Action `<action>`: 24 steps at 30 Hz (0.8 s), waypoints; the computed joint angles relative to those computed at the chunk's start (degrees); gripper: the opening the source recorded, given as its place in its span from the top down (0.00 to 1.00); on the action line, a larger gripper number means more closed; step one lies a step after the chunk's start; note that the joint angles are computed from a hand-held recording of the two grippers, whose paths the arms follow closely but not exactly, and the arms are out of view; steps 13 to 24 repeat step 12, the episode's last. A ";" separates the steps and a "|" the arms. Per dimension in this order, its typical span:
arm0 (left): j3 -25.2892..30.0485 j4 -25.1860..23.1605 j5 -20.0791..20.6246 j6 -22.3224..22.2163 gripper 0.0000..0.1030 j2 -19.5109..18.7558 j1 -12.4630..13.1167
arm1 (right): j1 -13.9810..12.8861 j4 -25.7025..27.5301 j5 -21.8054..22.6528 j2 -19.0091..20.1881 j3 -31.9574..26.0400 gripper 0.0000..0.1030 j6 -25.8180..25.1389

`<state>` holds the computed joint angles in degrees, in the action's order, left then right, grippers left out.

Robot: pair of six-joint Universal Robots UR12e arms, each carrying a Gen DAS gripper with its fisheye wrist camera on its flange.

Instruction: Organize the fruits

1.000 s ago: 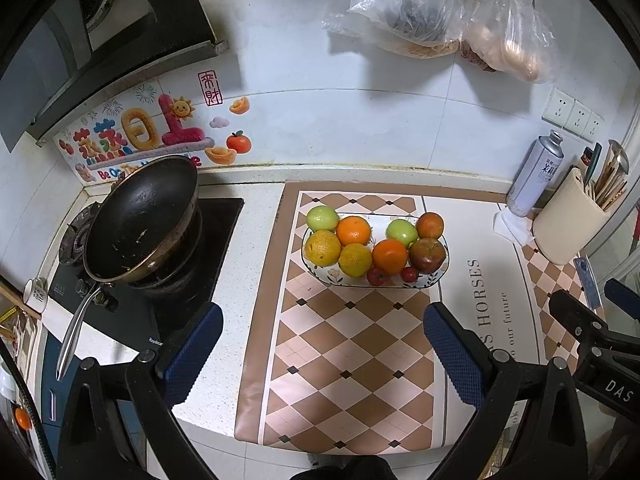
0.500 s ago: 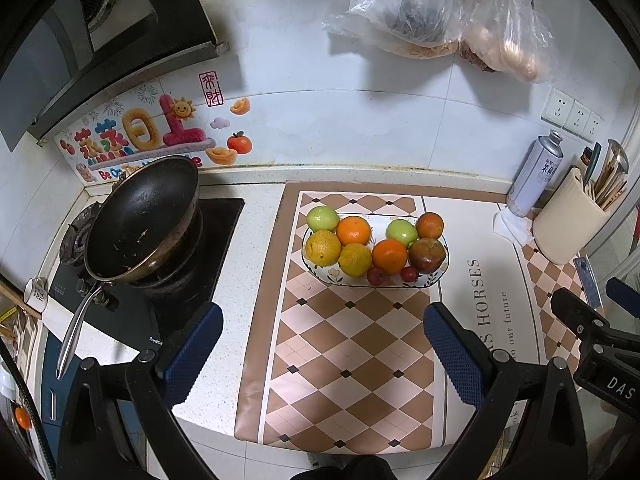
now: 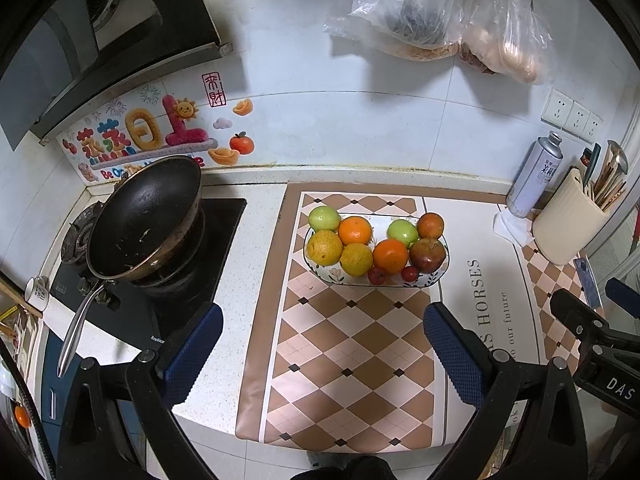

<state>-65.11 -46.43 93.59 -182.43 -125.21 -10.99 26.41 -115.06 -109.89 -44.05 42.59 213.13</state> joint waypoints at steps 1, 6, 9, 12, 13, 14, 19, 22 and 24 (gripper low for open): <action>-0.03 -0.06 0.04 -0.03 0.00 0.05 0.00 | 0.01 0.03 0.02 -0.02 -0.02 0.00 0.03; -0.35 0.08 0.02 -0.11 0.00 0.27 0.04 | 0.08 0.10 0.19 0.30 -0.48 0.00 -0.36; -0.60 0.14 -0.09 -0.15 0.00 0.45 0.10 | 0.16 0.13 0.16 0.50 -0.75 0.00 -0.59; -1.50 1.20 0.13 -0.23 0.00 0.90 0.16 | 0.20 0.07 0.29 0.48 -0.66 0.00 -0.61; -1.50 1.20 0.13 -0.23 0.00 0.90 0.16 | 0.20 0.07 0.29 0.48 -0.66 0.00 -0.61; -1.50 1.20 0.13 -0.23 0.00 0.90 0.16 | 0.20 0.07 0.29 0.48 -0.66 0.00 -0.61; -1.50 1.20 0.13 -0.23 0.00 0.90 0.16 | 0.20 0.07 0.29 0.48 -0.66 0.00 -0.61; -1.50 1.20 0.13 -0.23 0.00 0.90 0.16 | 0.20 0.07 0.29 0.48 -0.66 0.00 -0.61; -1.50 1.20 0.13 -0.23 0.00 0.90 0.16 | 0.20 0.07 0.29 0.48 -0.66 0.00 -0.61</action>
